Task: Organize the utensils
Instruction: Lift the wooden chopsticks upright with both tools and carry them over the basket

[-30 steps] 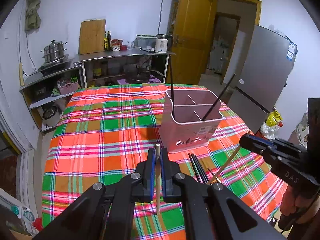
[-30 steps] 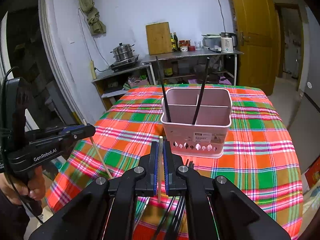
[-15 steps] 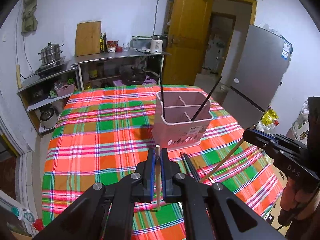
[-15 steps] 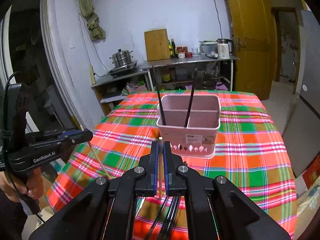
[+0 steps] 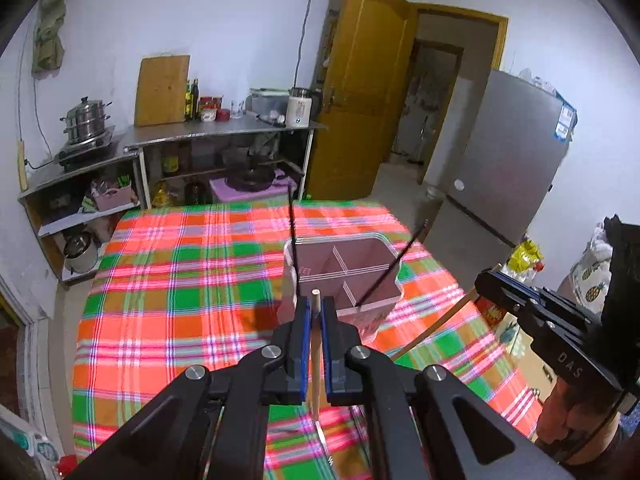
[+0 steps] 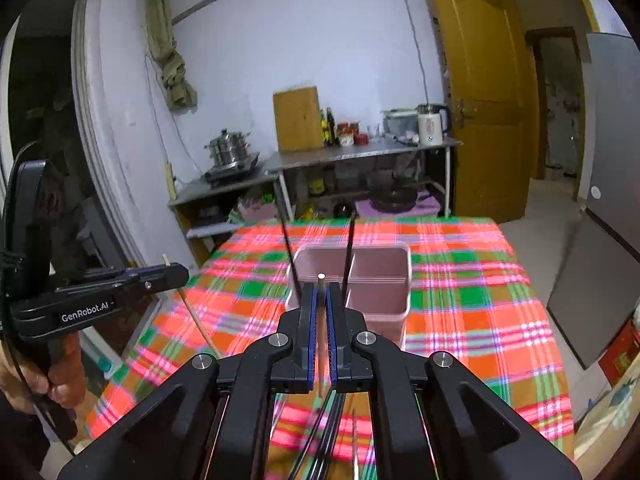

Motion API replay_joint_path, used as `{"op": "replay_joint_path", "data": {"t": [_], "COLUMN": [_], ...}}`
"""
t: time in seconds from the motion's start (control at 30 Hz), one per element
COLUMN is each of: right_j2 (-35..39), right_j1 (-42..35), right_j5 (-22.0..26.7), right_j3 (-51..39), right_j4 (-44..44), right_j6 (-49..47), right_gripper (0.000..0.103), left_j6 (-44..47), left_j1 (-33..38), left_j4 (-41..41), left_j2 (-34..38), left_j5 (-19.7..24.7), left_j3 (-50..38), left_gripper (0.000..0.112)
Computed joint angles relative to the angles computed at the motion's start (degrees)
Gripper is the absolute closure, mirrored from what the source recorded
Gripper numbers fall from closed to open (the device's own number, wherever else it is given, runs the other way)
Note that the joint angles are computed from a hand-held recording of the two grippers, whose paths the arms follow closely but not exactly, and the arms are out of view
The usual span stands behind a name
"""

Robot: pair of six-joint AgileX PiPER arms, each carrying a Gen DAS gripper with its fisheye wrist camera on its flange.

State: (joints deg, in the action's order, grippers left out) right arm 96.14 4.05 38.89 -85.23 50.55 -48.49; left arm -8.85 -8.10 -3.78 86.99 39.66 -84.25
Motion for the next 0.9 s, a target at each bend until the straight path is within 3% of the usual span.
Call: {"op": "replay_joint_path", "data": {"t": [0.47,0.9], "right_j2": [7.0,12.0], "right_j1": [-1.0,1.1], "right_j5": [-0.3,-1.8], "right_j3": [-16.9,-17.5], "right_j4": [2.7,1.4], "right_j6": [5.7,5.8], "right_gripper": [0.099,0.099], "left_j6": [-1.5,-0.3], "left_j1": [1.1,3.3], "left_j4": [1.0,-1.3], "left_j2": [10.6,16.3], "left_j5": [1.8,-4.6], "left_j3": [-21.0,-19.8], "left_gripper": [0.108,0.108]}}
